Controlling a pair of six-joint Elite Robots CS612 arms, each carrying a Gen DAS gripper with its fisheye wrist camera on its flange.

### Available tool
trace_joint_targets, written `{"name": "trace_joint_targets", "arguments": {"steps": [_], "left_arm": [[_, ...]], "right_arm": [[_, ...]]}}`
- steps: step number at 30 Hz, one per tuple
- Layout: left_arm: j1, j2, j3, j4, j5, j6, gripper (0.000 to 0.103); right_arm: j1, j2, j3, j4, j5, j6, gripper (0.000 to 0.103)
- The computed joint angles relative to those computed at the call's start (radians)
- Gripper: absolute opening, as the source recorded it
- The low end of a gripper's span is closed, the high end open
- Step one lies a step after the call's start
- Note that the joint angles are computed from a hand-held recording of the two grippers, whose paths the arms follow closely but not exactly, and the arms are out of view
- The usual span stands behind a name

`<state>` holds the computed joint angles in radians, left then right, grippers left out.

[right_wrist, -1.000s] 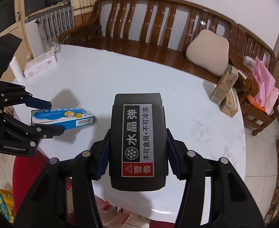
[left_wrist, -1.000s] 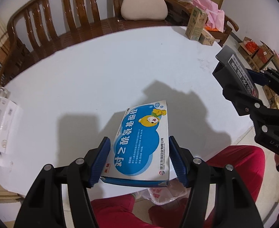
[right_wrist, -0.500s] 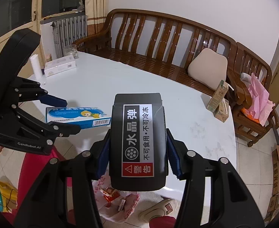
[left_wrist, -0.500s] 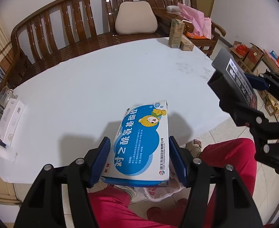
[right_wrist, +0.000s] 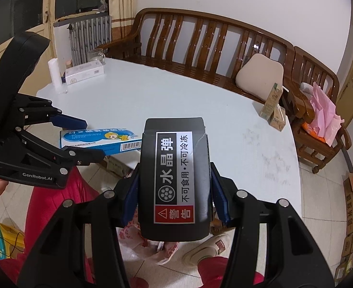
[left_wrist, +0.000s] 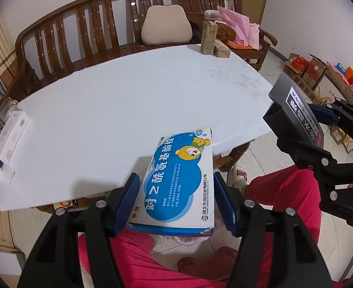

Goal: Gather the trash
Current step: 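Lift the medicine box and black box off the table and lower them over the bag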

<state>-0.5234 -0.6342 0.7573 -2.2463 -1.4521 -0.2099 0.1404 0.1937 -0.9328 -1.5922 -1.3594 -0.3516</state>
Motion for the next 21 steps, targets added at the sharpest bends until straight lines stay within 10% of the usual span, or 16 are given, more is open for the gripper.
{"name": "trace_joint_targets", "arguments": {"steps": [21], "left_arm": [[-0.022,-0.032,0.147,-0.026,-0.054,-0.037,0.061]], "right_arm": [[0.002,0.113,-0.169,0.147,-0.011,0.006,0.052]]}}
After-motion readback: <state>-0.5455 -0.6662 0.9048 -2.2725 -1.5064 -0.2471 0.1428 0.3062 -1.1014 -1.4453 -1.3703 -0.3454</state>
